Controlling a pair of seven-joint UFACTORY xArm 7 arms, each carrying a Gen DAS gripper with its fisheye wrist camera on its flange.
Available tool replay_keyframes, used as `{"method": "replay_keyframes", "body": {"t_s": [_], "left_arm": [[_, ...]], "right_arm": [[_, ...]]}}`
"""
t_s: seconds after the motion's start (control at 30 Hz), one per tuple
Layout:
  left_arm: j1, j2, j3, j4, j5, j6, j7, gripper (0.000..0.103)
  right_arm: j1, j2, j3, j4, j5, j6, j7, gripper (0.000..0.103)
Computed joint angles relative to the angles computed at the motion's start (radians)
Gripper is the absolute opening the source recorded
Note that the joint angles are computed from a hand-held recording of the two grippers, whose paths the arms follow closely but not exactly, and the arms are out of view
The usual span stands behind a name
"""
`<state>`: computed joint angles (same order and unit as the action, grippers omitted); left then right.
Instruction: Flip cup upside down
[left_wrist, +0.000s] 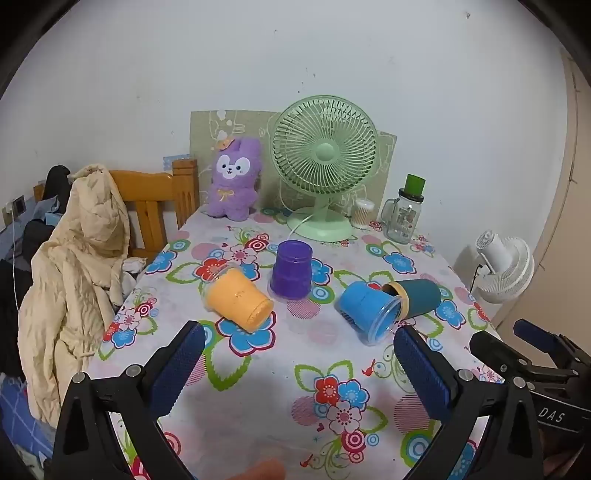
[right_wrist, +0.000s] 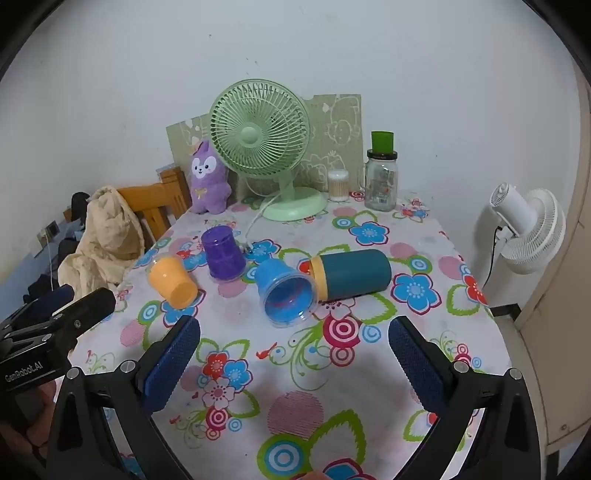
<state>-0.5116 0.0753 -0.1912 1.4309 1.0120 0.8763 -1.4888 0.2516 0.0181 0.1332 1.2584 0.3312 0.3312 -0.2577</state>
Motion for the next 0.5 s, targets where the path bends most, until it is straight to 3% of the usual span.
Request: {"method": "replay_keyframes", "body": {"t_s": [0.1, 0.5], "left_arm": [[0.009, 0.000, 0.002, 0.007, -0.064, -0.010, 0.034, 0.103], [0.022, -0.005, 0.019, -0.024, -0.044, -0.058, 0.013, 0.103]], "right_arm": [[0.002, -0.002, 0.001, -0.008, -0.002, -0.011, 0.006, 0.103], [-0.002, 0.025, 0.005, 0.021, -0.029, 0.002, 0.022, 0.103]]}}
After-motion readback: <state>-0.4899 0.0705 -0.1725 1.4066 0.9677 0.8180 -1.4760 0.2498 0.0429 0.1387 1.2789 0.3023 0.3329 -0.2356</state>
